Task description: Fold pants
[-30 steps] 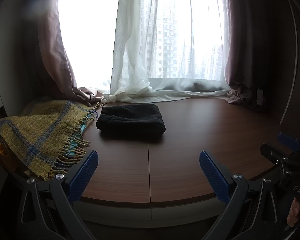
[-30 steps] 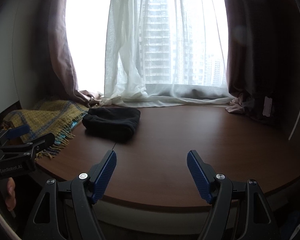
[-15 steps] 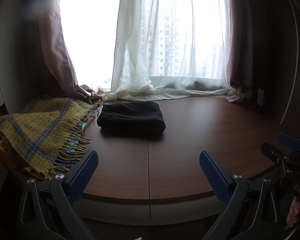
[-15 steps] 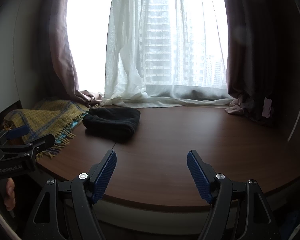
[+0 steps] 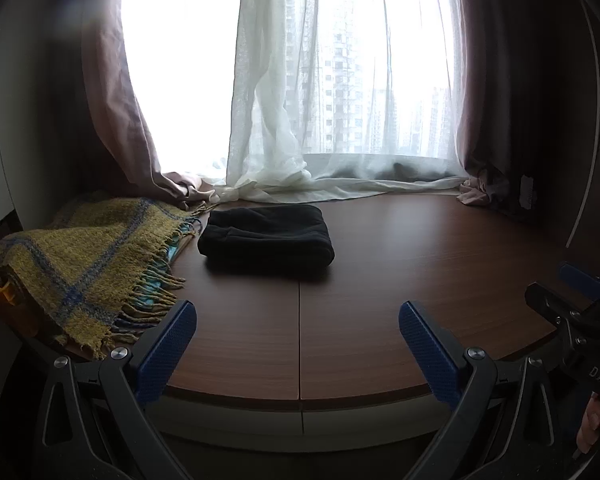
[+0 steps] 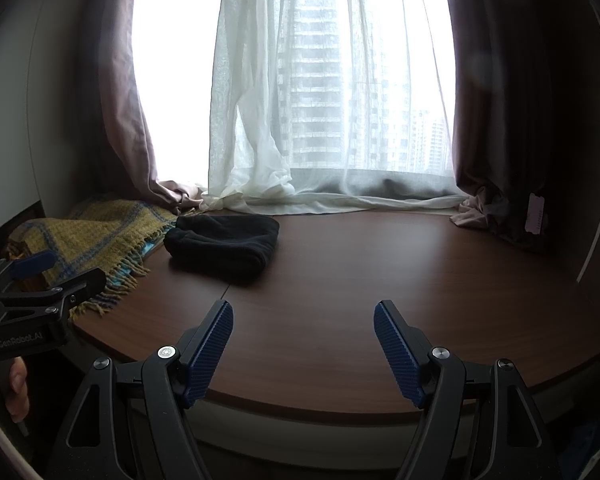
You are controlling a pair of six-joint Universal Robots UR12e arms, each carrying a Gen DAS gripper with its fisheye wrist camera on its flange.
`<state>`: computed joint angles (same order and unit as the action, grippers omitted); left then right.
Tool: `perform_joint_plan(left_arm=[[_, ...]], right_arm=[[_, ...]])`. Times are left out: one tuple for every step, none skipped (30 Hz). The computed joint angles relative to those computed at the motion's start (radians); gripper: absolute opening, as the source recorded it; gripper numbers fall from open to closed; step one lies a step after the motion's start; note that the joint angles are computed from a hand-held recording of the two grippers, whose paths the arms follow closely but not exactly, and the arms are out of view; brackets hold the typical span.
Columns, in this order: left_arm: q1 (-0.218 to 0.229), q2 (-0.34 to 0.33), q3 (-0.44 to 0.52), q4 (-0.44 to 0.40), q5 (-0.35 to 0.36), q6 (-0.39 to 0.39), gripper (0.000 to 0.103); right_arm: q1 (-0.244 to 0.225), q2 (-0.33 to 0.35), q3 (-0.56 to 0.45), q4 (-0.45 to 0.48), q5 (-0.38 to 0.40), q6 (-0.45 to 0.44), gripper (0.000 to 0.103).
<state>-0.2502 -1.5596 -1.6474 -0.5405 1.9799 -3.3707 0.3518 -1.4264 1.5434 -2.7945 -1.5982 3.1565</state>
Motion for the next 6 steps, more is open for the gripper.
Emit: perform_joint_plan(left_arm=[[-0.001,-0.001,0.001,-0.001,0.002,0.0,0.103],[-0.002,-0.003,0.003,-0.001,0.003,0.0,0.103],[-0.003,-0.004,0.004,-0.002,0.005,-0.001,0.103],[-0.004,-0.006,0.007,-0.004,0.008,-0.002,0.103],[-0.003,-0.007,0.007,-0.005,0.008,0.0,0.103],[-0.003,-0.008,0.009,-0.007,0.01,0.0,0.103]], right_arm=[[-0.001,0.0,0.0,0.0,0.001,0.0,0.074],[-0.002,0.0,0.0,0.002,0.002,0.0,0.074],[-0.002,0.001,-0.002,0.004,0.002,0.0,0.074],[-0.004,0.001,-0.002,0.005,0.003,0.0,0.074],[-0.005,0.001,-0.002,0.006,0.003,0.001,0.074],[-0.008,0.001,-0.002,0.007,0.005,0.001,0.074]])
